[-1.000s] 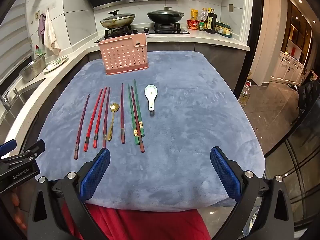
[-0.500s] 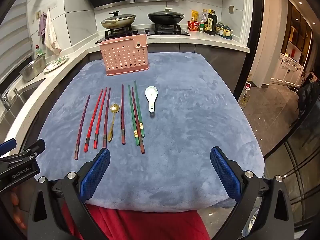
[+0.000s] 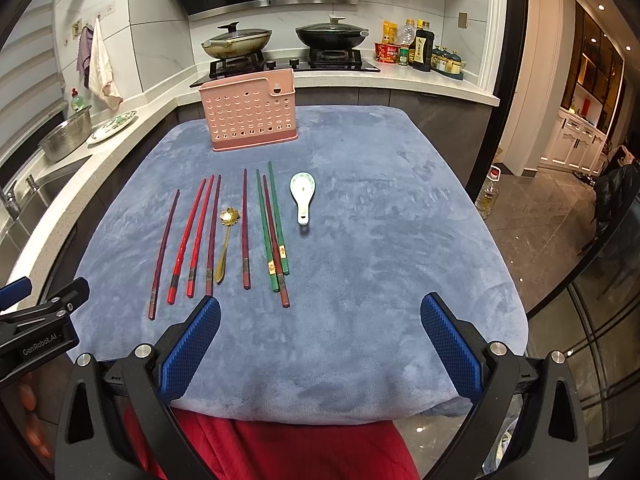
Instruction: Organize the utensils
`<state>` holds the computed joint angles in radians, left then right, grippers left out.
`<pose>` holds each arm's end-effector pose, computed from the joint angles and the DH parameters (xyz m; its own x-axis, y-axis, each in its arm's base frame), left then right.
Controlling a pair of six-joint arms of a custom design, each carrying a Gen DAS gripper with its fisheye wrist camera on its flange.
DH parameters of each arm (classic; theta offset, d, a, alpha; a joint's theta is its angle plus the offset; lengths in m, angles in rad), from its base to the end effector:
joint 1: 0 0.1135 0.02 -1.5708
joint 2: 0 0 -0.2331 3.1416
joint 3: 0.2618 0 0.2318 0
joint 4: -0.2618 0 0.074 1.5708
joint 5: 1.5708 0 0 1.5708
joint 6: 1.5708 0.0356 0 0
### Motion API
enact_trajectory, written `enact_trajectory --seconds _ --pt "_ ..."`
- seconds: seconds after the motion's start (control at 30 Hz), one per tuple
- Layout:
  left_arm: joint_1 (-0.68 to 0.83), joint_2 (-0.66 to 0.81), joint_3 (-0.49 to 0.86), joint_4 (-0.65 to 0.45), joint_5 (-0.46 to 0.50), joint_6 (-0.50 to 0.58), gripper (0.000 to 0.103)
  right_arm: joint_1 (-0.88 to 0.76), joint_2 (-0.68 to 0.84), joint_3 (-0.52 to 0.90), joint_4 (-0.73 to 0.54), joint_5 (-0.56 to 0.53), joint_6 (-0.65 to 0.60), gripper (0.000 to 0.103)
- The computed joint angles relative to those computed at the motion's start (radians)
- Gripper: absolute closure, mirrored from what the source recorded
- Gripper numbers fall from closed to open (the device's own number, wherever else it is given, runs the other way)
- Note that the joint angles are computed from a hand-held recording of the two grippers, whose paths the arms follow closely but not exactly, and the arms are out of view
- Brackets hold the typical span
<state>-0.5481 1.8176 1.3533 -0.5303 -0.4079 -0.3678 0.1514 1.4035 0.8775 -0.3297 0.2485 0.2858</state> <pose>0.3164 -0.1766 0.2035 -0.7735 0.0855 -0.6280 0.0169 0.9933 0.1145 0.2743 0.0330 0.2009 -0.7124 0.1678 -0.6814 0.2231 0.9748 0.0067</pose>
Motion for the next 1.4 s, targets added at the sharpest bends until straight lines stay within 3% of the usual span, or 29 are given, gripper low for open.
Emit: enact_trajectory --seconds 1.4 --pt "0.009 -0.01 -0.015 0.003 0.01 -0.003 0.007 0.001 -0.004 -0.002 0.001 0.002 -0.003 0.007"
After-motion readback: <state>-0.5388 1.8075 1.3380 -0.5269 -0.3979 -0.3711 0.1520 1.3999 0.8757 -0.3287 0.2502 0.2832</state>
